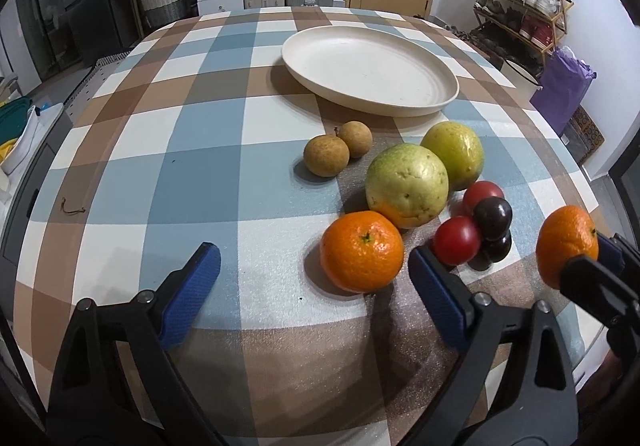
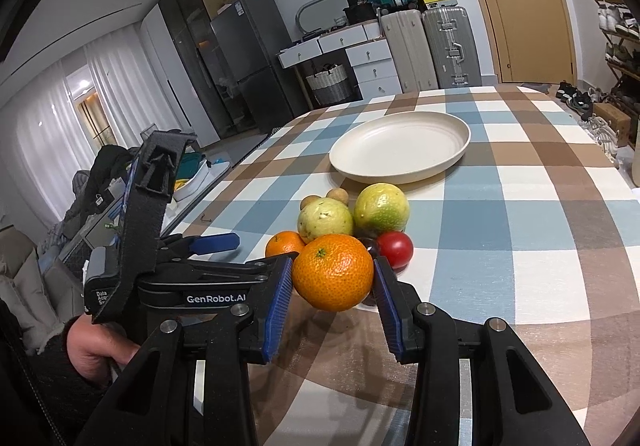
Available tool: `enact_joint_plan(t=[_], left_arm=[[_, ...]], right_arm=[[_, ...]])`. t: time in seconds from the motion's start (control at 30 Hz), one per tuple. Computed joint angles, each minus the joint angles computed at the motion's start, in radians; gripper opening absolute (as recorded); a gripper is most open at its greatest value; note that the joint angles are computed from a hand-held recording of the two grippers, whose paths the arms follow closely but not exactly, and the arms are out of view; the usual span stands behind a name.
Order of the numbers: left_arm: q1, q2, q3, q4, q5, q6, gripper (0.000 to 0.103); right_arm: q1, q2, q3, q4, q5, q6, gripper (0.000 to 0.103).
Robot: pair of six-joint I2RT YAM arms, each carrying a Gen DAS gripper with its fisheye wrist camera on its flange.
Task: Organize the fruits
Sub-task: 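Grasp the other orange with the left tool while the right tool holds its orange, then lift both oranges and lower them onto the cream plate, opening both tools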
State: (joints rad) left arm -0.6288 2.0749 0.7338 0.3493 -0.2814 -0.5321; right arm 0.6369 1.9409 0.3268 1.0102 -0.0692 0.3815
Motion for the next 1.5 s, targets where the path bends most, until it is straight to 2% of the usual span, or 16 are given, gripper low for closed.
enact_joint_plan(t=[0.13, 0.17, 0.23, 0.3, 0.57, 0.93, 1.3, 1.5], left_arm=[[0.015, 0.016, 0.002, 0.029, 0.070, 0.025, 0.068], [0.018, 0.016, -0.002, 0.041, 0.082, 0.028, 0.066], [0.030, 0.015, -0.014, 0.080, 0.129, 0.047, 0.048], [0.038, 0.013, -0.028, 0.110, 0.173, 0.051, 0.041], [0.084, -0.014, -0.088, 0.172, 0.263, 0.051, 0.039], [0.099, -0.079, -0.185, 0.231, 0.294, 0.034, 0.038], [0.131, -0.129, -0.216, 0.230, 0.324, 0.032, 0.038], [0.148, -0.222, -0.221, 0.167, 0.317, 0.057, 0.038]], right_arm=[[-0.011, 0.003, -0.008, 0.016, -0.010, 0.002, 0.041], [-0.012, 0.004, -0.010, 0.018, -0.010, 0.003, 0.041], [-0.017, 0.008, -0.014, 0.026, -0.013, 0.004, 0.041], [-0.024, 0.012, -0.014, 0.031, -0.019, 0.005, 0.041], [-0.046, 0.018, -0.025, 0.061, -0.031, 0.018, 0.041], [-0.060, 0.011, -0.007, 0.041, -0.036, 0.003, 0.041], [-0.085, 0.000, 0.025, 0.009, -0.061, -0.016, 0.041], [-0.123, -0.022, 0.055, -0.029, -0.106, -0.038, 0.041]])
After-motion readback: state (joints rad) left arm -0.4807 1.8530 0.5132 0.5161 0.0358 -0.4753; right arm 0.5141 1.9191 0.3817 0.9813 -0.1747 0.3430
